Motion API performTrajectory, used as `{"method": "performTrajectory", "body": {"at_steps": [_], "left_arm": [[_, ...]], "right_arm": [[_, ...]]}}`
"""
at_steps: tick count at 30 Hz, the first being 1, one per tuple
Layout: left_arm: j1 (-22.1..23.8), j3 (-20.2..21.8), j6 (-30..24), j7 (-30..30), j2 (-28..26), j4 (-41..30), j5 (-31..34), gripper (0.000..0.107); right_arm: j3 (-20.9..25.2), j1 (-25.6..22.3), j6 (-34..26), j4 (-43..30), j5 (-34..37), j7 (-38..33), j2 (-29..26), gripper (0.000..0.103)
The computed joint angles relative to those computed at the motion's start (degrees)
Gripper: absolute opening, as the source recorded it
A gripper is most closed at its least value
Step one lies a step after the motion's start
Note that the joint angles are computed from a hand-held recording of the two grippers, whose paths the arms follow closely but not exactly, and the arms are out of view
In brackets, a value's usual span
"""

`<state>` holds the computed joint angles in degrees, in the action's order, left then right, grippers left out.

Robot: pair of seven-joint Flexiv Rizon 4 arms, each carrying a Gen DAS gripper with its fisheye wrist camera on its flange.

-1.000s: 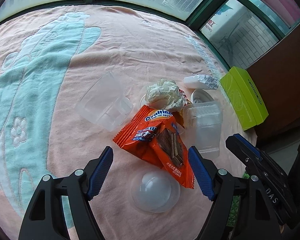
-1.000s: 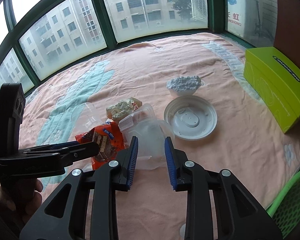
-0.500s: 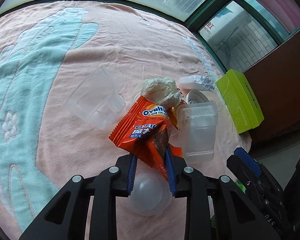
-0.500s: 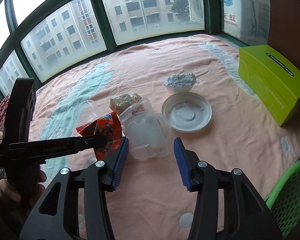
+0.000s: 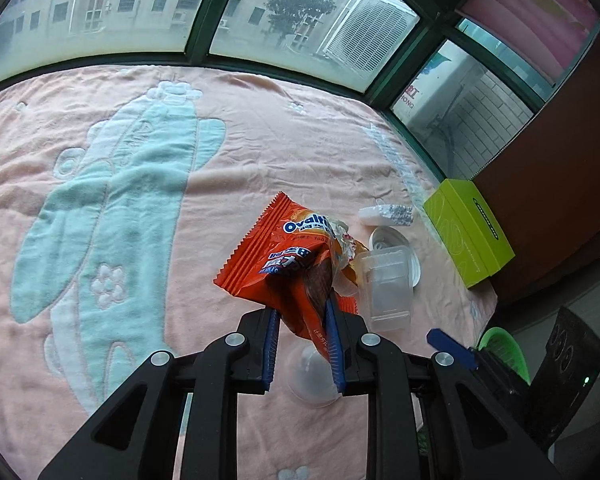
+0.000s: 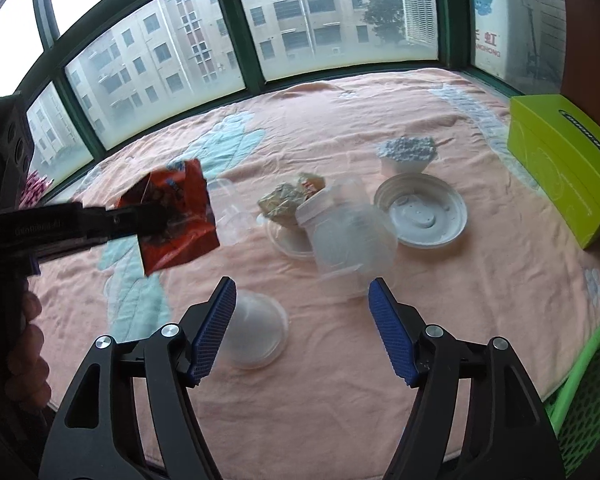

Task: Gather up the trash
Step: 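Grasp the clear round dome lid with the right gripper while the left holds the wrapper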

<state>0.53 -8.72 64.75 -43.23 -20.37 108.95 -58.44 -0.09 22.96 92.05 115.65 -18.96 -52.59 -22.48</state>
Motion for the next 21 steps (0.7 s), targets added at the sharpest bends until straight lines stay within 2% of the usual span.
{"method": "performTrajectory", "body": {"at_steps": [5, 8, 10, 17, 21], "left_arm": [[0.7, 0.7, 0.3, 0.5, 0.9, 0.6, -1.0, 0.021], [0.9, 1.1, 0.5, 0.7, 1.4, 1.2, -1.2, 0.021], [1.1, 1.3, 0.4, 1.0, 1.6, 1.4, -1.4, 0.021], [1.1, 1.9, 0.4, 1.4, 2.3, 2.1, -1.3, 0.021], [1.1, 2.0, 0.3, 1.5, 2.6, 2.4, -1.3, 0.021]], "right_arm": [[4.0, -0.9, -1.5, -1.0, 0.7, -2.0, -2.3, 0.072], [1.6, 2.0, -1.8, -1.6, -0.3, -1.3, -3.3, 0.072], [3.2, 1.1, -2.5, -2.8, 0.1, -1.9, -4.4, 0.072], [0.9, 3.4, -5.1, -5.3, -0.6, 0.1, -6.9, 0.071], [-2.8, 6.2, -5.6, -4.8, -2.8, 2.8, -6.7, 0.059]]}}
